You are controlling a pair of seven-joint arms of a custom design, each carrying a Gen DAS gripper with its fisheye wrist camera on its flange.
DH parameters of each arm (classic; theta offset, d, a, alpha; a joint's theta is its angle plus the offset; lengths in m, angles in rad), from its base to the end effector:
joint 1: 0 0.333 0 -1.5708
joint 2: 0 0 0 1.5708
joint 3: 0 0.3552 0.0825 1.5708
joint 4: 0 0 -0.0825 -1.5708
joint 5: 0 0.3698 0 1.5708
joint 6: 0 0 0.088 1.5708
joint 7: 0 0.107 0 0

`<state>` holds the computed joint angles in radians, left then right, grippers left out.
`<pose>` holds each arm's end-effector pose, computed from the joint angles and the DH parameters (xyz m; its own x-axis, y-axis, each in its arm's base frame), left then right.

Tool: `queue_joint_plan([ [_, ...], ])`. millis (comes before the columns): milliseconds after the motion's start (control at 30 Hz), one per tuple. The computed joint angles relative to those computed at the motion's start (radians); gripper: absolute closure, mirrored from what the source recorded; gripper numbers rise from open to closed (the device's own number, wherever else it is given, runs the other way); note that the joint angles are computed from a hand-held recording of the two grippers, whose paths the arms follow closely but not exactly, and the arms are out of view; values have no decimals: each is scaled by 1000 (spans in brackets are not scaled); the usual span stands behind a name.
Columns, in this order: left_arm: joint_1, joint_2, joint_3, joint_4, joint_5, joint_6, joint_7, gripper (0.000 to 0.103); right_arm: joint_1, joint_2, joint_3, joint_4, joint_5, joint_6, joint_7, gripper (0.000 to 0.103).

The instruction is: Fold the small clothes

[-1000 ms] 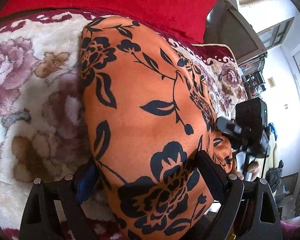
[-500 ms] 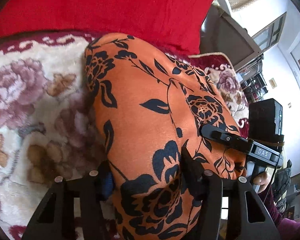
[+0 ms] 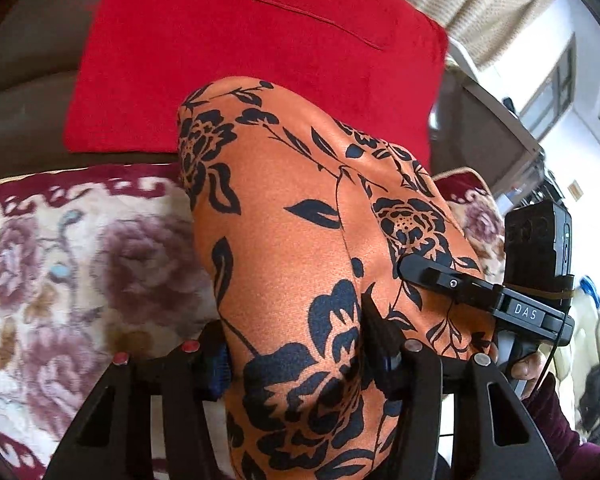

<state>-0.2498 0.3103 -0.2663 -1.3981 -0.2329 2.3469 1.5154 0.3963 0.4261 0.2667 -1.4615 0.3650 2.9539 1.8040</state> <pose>0.6201 -0.3166 0.6504 -0.3890 -0.8572 0.3375 -0.8190 0.1541 -0.5527 0.6181 0.3924 0.6122 0.2906 -0.7389 -0.6080 -0.7107 0.2588 -0.6542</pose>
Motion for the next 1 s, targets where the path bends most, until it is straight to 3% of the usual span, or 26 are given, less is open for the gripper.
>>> queue_joint_plan([
  [233,9,23,22,-57,18,-37,-85,44,32,148,-17,179,-31,-128,27,58],
  [333,1,58,38,-64,50,-89,-156,33,46,190,-43,211,-40,-224,67,54],
  [433,7,37,34,-100,58,-50,-166,31,58,181,-59,171,-49,-199,85,48],
  [533,-13,-2,51,-116,146,-45,-194,32,104,146,-129,167,-126,-234,174,45],
  [600,-33,-42,64,-155,223,8,-229,32,124,81,-175,86,-191,-196,218,45],
  [667,-53,-71,70,-179,304,51,-268,31,197,35,-276,47,-337,-176,335,45],
  [733,-70,-92,74,-200,381,83,-308,29,278,-9,-376,-11,-502,-92,455,46],
  [800,-89,-78,70,-190,441,80,-342,24,300,-23,-399,-17,-591,-52,493,48],
  [900,-97,-38,66,-151,469,-23,-343,23,213,9,-271,40,-555,-85,403,55],
  [967,-105,-14,71,-137,491,-82,-351,21,160,78,-196,132,-481,-219,338,55],
  [1000,-98,-24,69,-154,475,-72,-359,22,151,106,-183,170,-454,-279,329,55],
])
